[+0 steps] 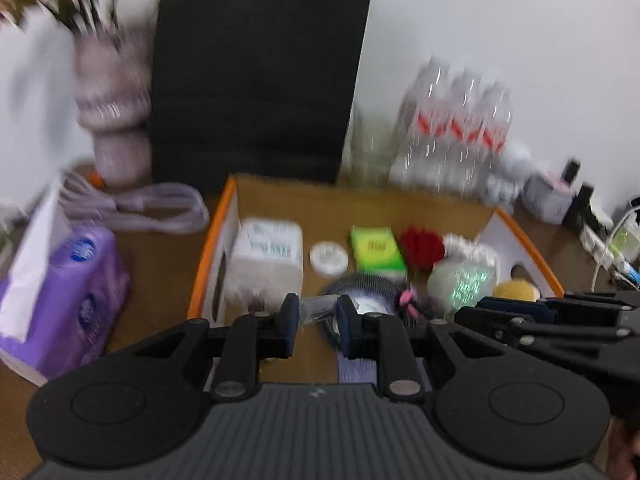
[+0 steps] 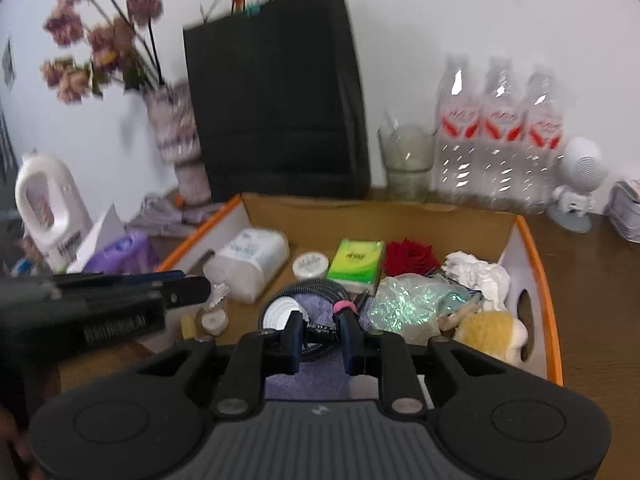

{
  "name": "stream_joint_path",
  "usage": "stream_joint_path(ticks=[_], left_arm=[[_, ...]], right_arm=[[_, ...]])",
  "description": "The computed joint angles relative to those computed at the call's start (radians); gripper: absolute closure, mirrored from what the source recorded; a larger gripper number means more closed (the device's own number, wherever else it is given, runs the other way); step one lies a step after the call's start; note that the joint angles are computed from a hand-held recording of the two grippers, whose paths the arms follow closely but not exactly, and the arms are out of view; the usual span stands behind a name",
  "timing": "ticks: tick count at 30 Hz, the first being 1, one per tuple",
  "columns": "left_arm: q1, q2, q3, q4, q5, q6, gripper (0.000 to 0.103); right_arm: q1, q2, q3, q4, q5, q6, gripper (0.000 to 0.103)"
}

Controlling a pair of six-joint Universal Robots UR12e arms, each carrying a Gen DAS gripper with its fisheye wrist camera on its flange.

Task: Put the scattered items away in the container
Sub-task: 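Carry the wrapper and black item into the box and open both tools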

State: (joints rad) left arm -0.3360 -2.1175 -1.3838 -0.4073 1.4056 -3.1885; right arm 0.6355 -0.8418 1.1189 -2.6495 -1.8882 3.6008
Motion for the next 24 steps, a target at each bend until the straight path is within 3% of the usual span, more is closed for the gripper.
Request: stream_joint_path(ticks=[3,5,12,14,16,18,20,21,24], left_arm=[[0.008,-0.03,0.112,-0.245,-0.034,0.04,0.082],[0.002,-0.051,0.168,-0.362,-0.008,0.049,0.081],[-0.012,-0.095,0.267,-0.583,0.044,0.038,0.077],[-0.012,-0.104,0.292,-0.635,0.048,0.016,0.06],[-0.008,-0.106,0.304,-0.659,0.033,0.012,0.056],[-0.01,-0.105,0.32,-0.685,0.05,0.024,0.045],[-0.01,-0.097,0.324,-0.674,0.072,0.025,0.023],[-0.009,-0.093,0.324,-0.664,0.075,0.024,0.019],[-0.001,-0.085,0.346,-0.667,0.064,0.019,0.003]], right_arm=[[-0.031,0.013,-0.065,0.175,0.123,0.014,0.085],[-0.047,0.029,-0.117,0.285,0.176,0.034,0.084],[-0.066,0.084,-0.262,0.519,0.251,0.063,0.081],[-0.073,0.09,-0.276,0.552,0.278,0.102,0.076],[-0.08,0.089,-0.275,0.558,0.321,0.129,0.057],[-0.081,0.085,-0.275,0.564,0.34,0.142,0.055],[-0.079,0.075,-0.275,0.568,0.327,0.151,0.052],[-0.079,0.068,-0.272,0.564,0.324,0.16,0.047],[-0.081,0.062,-0.315,0.649,0.272,0.201,0.004]])
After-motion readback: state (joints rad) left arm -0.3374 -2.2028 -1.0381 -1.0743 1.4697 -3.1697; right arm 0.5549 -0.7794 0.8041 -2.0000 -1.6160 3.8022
